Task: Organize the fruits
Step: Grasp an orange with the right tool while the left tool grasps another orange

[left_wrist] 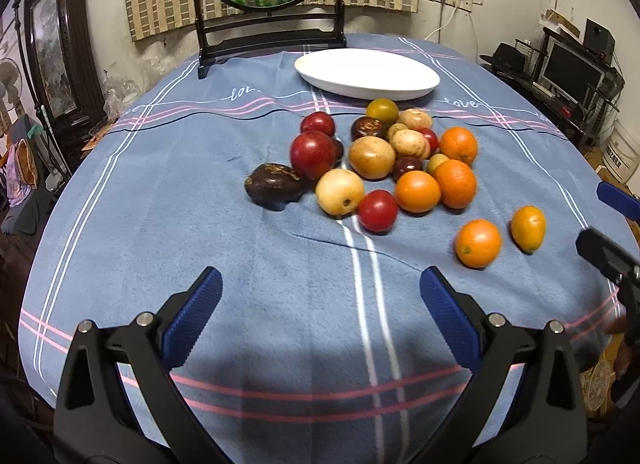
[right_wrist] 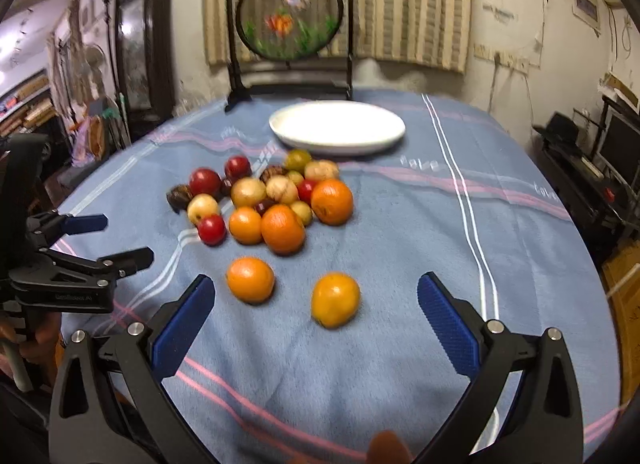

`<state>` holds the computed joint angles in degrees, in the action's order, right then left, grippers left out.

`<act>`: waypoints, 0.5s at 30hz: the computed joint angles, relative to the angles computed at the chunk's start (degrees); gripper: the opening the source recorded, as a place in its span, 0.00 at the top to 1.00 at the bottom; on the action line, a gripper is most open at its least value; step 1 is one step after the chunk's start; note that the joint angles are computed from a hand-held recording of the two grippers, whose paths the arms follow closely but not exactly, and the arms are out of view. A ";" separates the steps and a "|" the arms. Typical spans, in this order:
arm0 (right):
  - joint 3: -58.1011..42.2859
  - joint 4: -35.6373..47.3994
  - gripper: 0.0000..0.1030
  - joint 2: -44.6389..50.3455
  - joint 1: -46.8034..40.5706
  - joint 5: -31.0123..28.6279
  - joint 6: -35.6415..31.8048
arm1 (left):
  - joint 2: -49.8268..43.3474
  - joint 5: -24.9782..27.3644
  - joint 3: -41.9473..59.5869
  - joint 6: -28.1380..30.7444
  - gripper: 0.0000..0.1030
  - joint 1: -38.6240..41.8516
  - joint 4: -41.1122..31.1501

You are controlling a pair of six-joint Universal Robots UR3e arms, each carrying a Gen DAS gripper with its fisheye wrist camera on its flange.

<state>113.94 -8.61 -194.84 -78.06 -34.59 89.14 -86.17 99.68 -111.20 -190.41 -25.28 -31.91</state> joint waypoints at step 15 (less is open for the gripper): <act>-15.41 28.06 0.26 2.46 -20.73 -11.91 -24.23 | -0.72 -8.21 -6.26 6.43 0.02 6.12 8.69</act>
